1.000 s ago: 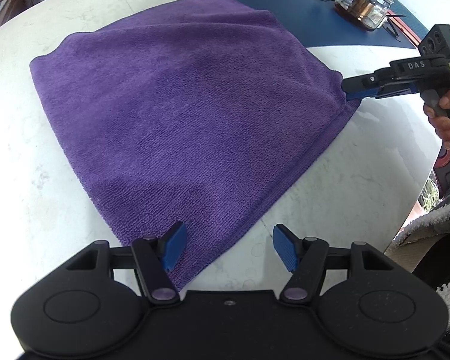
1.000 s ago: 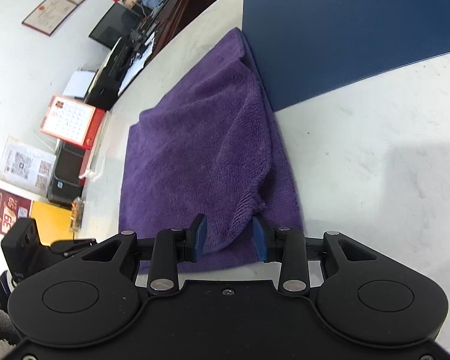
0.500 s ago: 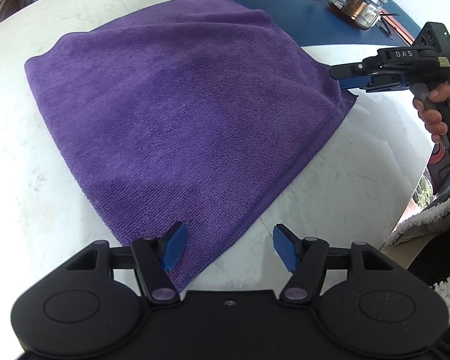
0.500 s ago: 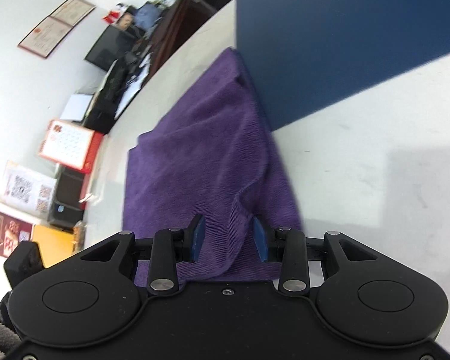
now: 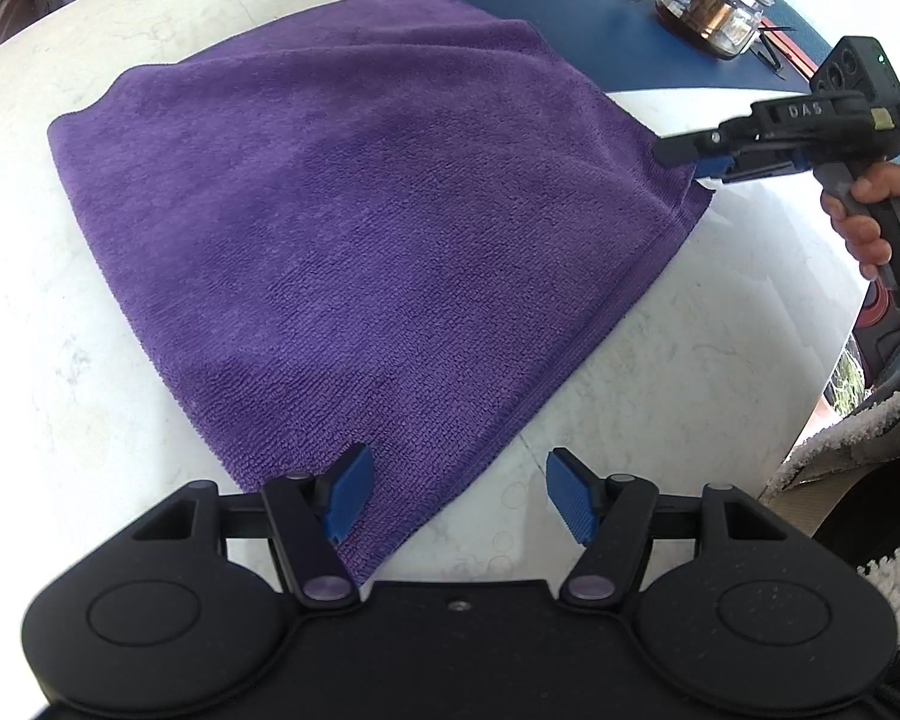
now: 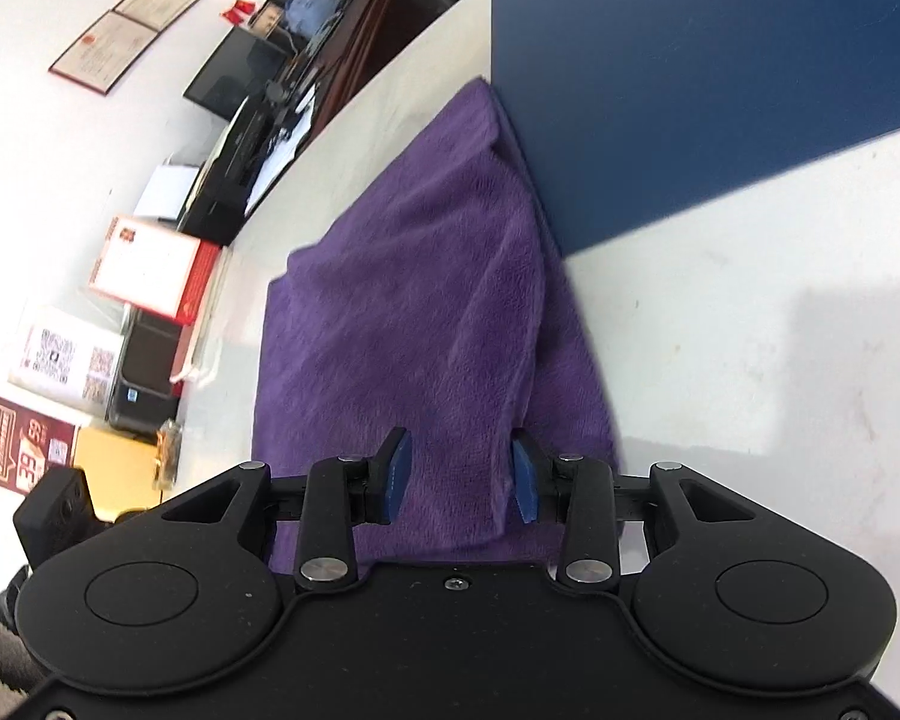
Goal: Fold towel
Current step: 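Close the right gripper on the folded purple towel edge, then hold the towel edge with the right gripper and tug it straight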
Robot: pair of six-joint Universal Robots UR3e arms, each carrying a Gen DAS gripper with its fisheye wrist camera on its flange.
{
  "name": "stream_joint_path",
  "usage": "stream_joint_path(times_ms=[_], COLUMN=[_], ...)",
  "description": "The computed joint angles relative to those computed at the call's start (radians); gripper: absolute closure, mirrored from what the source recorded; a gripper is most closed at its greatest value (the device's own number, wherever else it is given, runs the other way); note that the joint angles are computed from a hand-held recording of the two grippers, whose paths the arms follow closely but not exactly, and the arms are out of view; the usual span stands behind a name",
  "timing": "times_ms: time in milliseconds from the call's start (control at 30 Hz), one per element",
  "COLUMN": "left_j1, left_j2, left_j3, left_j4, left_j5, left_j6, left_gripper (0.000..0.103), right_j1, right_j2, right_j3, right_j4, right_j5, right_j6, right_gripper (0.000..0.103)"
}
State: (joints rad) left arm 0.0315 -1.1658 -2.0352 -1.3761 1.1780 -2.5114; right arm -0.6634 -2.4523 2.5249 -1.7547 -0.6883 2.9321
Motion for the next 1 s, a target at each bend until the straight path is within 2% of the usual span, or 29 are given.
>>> stream_joint_path(times_ms=[100,167,300,533,633,700,900,1000], left_j1=[-0.004,-0.004,0.005,0.031,0.062,0.069,0.035,-0.003], left_j2=[-0.001,0.004,0.011,0.039,0.045,0.037,-0.096,-0.168], left_j3=[-0.001,-0.006,-0.01,0.013,0.024,0.027,0.029,0.033], left_j4=[0.005,0.01,0.006,-0.032,-0.011,0.016,0.259,0.351], left_j5=[0.002,0.0,-0.01,-0.037,-0.062,-0.07,-0.011,0.058], left_j6=[-0.008,-0.017,-0.041,-0.044,-0.049,-0.056,-0.16,-0.199], left_gripper=[0.041,0.041,0.041,0.041,0.041,0.041,0.042,0.042], right_j1=[-0.005,-0.006,-0.048,-0.082,-0.087,-0.088,-0.096,-0.101], right_j2=[0.005,0.012,-0.03,-0.045,-0.039,-0.037,-0.052,-0.063], right_j3=[0.005,-0.007,-0.033,-0.08,-0.101,-0.115,-0.14,-0.151], right_j4=[-0.008,0.003,0.126,0.238,0.266,0.279,0.325,0.36], right_j5=[-0.004,-0.014,-0.018,-0.005,-0.003,-0.003,-0.014,-0.022], right_j6=[0.009,0.001,-0.065,-0.13,-0.144,-0.151,-0.16,-0.171], right_gripper=[0.081,0.099,0.1,0.1,0.1,0.1,0.1,0.1])
